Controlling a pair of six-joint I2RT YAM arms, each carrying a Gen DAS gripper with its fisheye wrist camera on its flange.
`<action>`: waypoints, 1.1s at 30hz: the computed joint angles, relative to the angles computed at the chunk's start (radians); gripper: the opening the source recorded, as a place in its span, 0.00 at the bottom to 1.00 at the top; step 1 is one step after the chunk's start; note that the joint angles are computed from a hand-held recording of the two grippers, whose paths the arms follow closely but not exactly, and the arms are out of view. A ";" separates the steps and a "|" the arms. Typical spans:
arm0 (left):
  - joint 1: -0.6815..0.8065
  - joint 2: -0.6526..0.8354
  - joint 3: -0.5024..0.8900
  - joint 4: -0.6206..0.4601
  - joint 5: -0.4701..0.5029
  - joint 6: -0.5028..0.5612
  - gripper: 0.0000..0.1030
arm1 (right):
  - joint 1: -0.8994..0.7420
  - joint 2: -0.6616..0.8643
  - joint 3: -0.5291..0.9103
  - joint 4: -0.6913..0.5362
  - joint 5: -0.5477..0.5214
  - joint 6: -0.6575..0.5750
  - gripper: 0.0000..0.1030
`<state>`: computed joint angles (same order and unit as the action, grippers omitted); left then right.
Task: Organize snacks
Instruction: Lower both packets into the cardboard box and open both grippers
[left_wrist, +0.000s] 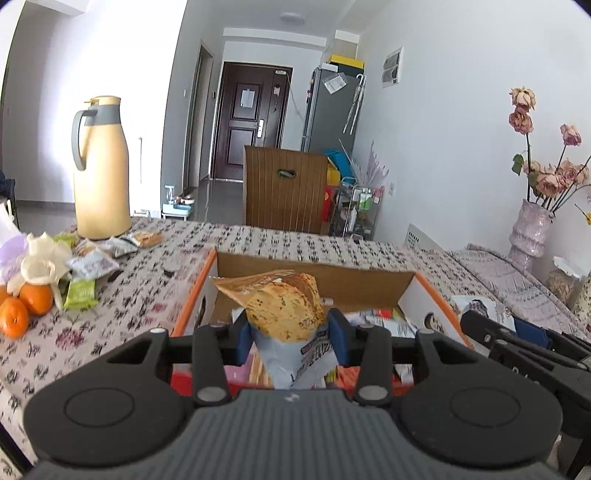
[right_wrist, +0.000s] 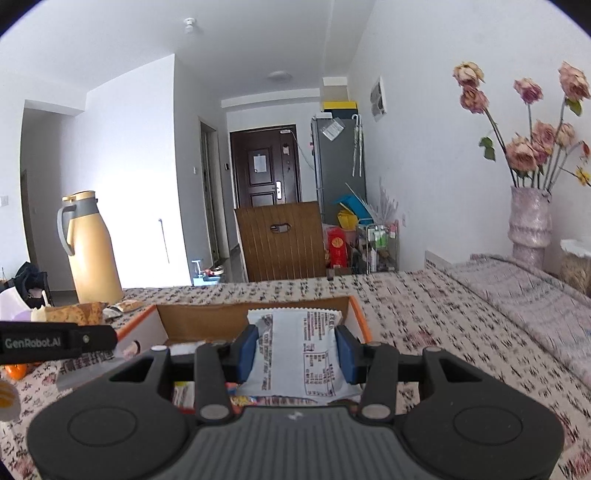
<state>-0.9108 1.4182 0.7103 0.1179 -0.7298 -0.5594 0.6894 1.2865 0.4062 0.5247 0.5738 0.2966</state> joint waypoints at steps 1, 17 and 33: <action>0.011 0.005 0.008 0.008 0.006 0.012 0.41 | -0.009 0.017 0.014 0.009 -0.010 -0.007 0.43; 0.156 0.178 0.120 0.135 0.080 0.102 0.41 | -0.128 0.294 0.199 0.130 -0.140 -0.052 0.43; 0.218 0.304 0.080 0.297 0.173 0.144 0.55 | -0.152 0.416 0.215 0.169 -0.173 -0.041 0.47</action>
